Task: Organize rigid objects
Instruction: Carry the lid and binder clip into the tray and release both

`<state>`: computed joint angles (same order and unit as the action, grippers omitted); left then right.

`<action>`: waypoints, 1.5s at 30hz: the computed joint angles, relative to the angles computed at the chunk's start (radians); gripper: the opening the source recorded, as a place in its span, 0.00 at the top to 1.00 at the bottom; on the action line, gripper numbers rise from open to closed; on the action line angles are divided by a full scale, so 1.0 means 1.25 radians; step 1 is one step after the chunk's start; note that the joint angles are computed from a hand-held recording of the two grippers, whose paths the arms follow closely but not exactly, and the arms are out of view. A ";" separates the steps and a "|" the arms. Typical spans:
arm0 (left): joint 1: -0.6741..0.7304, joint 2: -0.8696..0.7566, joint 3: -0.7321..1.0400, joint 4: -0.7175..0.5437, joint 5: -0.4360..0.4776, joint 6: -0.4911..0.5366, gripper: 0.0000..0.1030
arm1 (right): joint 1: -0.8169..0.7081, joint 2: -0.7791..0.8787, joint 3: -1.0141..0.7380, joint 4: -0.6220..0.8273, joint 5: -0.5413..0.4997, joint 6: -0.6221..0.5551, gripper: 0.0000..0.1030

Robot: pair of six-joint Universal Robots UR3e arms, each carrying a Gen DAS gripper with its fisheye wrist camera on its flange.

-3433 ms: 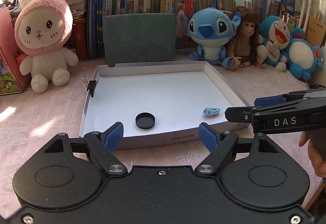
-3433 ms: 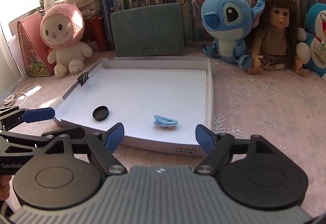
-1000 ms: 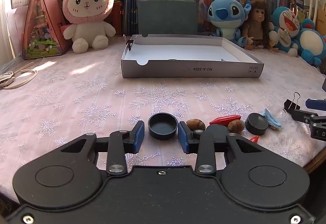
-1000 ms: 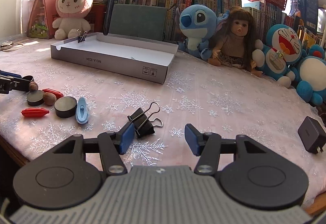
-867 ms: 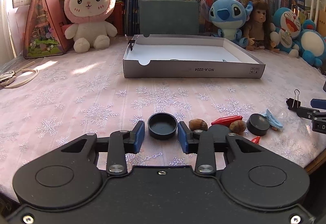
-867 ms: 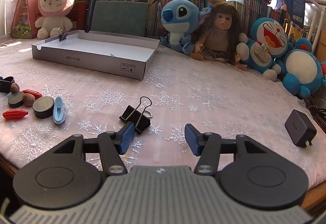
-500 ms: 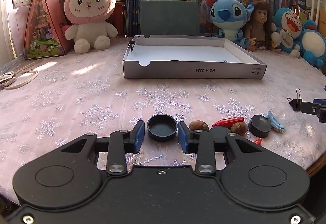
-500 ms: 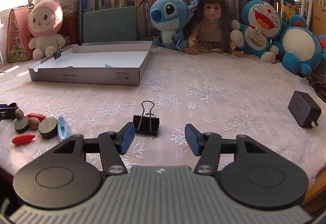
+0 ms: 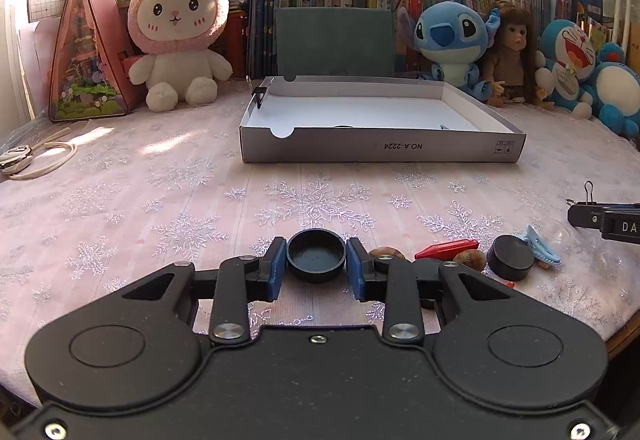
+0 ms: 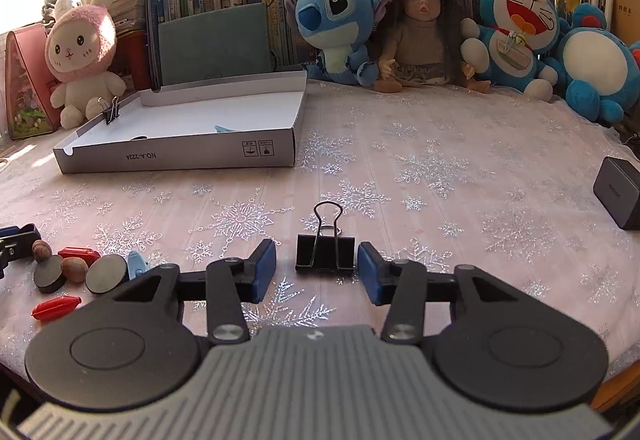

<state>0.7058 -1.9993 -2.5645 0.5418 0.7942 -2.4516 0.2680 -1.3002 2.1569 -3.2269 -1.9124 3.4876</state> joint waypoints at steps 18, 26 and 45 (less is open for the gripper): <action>-0.142 0.059 0.401 -0.377 0.011 -0.161 0.71 | -0.126 -0.003 -0.202 0.147 0.188 -0.005 0.65; -0.299 -0.128 0.787 -0.547 0.111 -0.296 0.71 | -0.167 0.213 -0.632 0.456 0.308 -0.001 0.65; -0.421 -0.453 1.294 -0.817 0.284 -0.365 0.71 | -0.121 0.555 -1.173 0.783 0.263 -0.033 0.65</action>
